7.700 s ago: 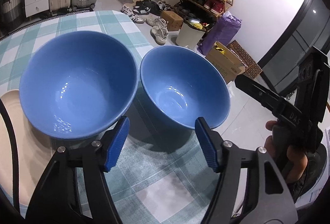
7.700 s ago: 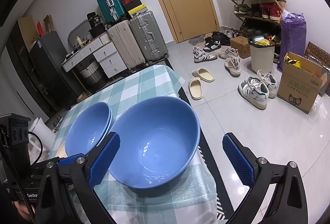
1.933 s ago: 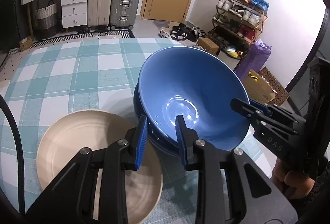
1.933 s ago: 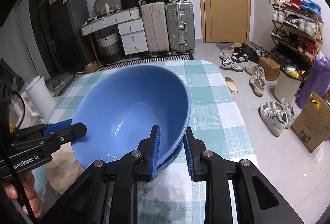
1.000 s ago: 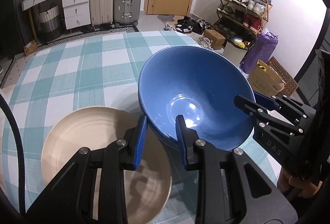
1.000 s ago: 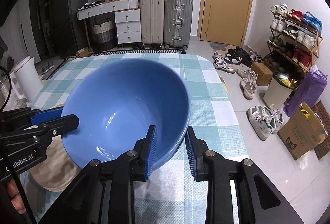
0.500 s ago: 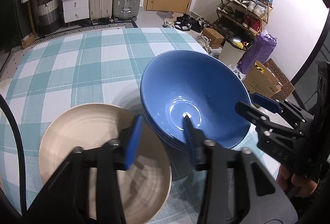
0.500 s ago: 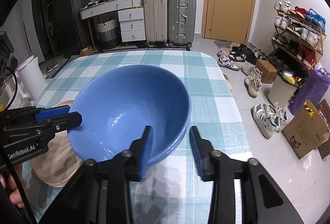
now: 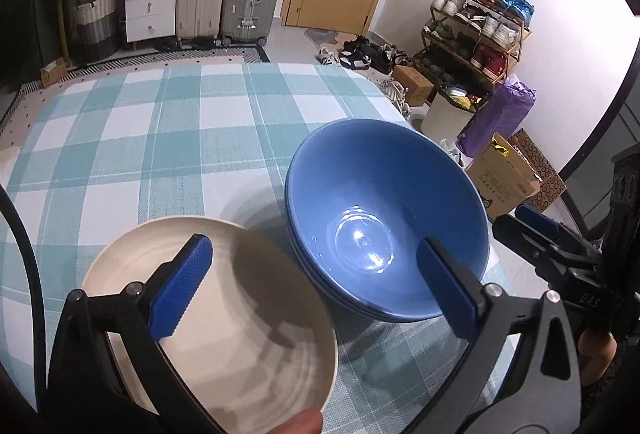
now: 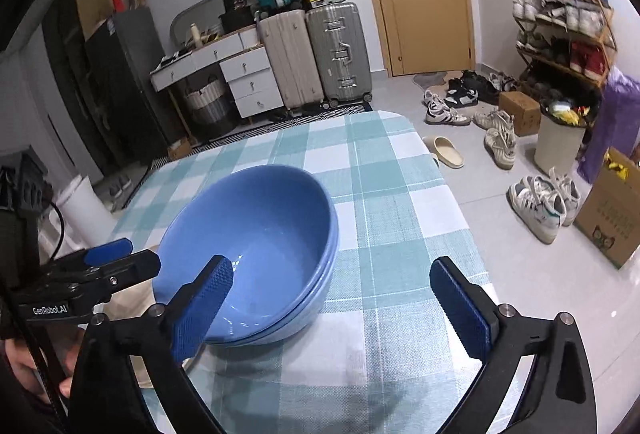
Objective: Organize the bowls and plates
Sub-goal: 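Close both tools on the rim of the stacked blue bowls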
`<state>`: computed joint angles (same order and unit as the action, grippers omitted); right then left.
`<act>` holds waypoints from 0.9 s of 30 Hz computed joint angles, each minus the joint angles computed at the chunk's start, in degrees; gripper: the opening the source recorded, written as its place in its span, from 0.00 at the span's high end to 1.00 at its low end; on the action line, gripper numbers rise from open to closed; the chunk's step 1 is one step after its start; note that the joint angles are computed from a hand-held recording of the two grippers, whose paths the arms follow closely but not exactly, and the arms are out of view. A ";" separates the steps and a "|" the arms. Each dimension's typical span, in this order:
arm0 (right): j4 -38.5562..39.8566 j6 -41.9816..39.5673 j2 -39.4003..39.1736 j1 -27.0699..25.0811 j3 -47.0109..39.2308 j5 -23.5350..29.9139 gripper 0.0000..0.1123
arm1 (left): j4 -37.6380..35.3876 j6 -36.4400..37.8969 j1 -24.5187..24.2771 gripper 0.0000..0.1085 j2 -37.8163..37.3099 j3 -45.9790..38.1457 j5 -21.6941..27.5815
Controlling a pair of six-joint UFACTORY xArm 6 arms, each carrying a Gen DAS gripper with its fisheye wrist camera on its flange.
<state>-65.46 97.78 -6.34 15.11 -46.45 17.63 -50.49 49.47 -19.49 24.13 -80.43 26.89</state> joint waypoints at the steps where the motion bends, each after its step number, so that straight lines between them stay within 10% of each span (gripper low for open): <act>1: 0.21 0.16 0.10 -0.50 0.28 -1.00 0.10 | 0.41 -0.64 0.00 0.06 0.36 -0.32 0.20; 14: -11.41 14.43 4.94 -4.98 -0.98 -11.12 0.11 | 0.42 -6.23 1.36 0.08 7.78 -7.96 5.01; 27: -28.22 30.42 10.13 -6.76 -6.49 -18.47 0.50 | -0.47 -7.23 1.41 0.55 11.58 -12.62 9.25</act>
